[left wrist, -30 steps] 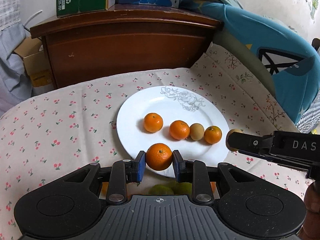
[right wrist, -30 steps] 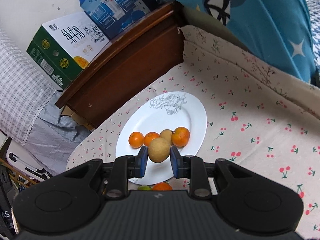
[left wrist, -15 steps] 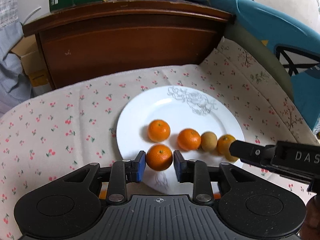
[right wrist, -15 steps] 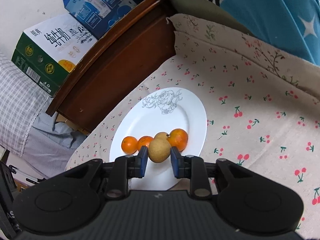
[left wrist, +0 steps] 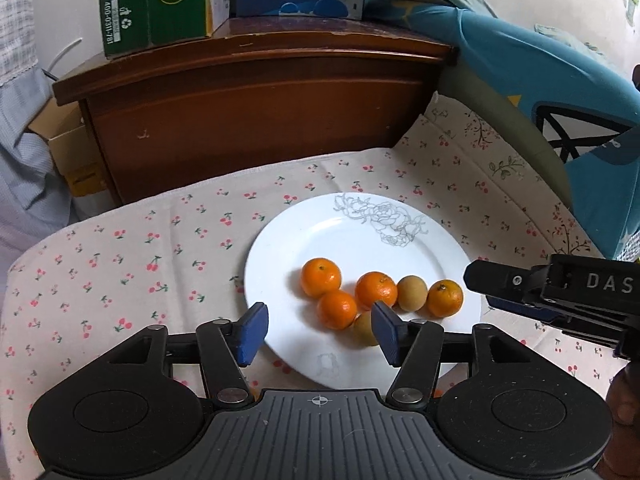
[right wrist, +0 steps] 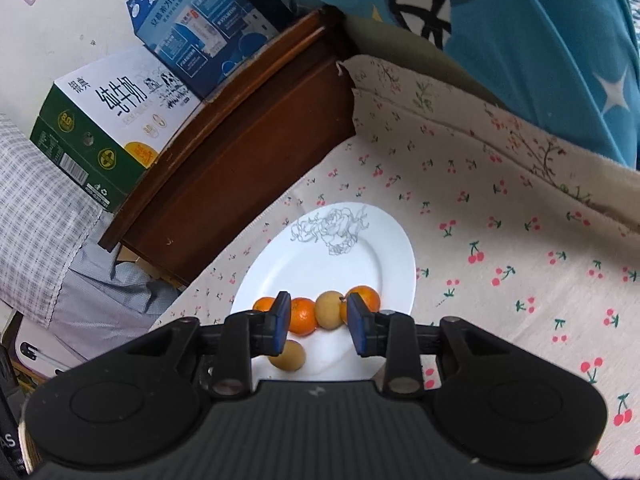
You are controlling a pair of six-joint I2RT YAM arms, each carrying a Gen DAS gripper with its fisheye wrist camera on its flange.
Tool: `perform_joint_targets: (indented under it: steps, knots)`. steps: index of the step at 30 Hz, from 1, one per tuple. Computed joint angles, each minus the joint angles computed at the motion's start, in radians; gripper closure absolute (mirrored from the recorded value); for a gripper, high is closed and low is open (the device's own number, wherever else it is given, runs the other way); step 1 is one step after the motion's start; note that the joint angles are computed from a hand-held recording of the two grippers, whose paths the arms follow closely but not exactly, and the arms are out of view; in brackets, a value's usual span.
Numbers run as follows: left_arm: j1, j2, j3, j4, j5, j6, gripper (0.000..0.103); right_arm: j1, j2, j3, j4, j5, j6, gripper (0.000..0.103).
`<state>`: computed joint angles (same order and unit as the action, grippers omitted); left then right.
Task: Organize fruits
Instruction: 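Withdraw both open tools from the plate back to the fruit cluster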
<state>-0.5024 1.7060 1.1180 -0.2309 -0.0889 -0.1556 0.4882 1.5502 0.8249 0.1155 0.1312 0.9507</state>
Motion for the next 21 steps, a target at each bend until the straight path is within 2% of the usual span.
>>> perform_joint_targets:
  steps: [5,14,21]
  knots:
    - [0.016,-0.036,-0.034,-0.006,0.006,-0.011,0.043,0.013,-0.006,0.011,-0.045,0.017,-0.019,0.069]
    - [0.027,-0.089,-0.057,-0.056,0.013,-0.007,0.042,0.04,-0.037,0.008,-0.109,0.035,-0.028,0.069]
    - [0.043,-0.188,-0.117,-0.087,0.022,0.003,0.042,0.086,-0.097,-0.012,-0.171,0.076,-0.046,0.069]
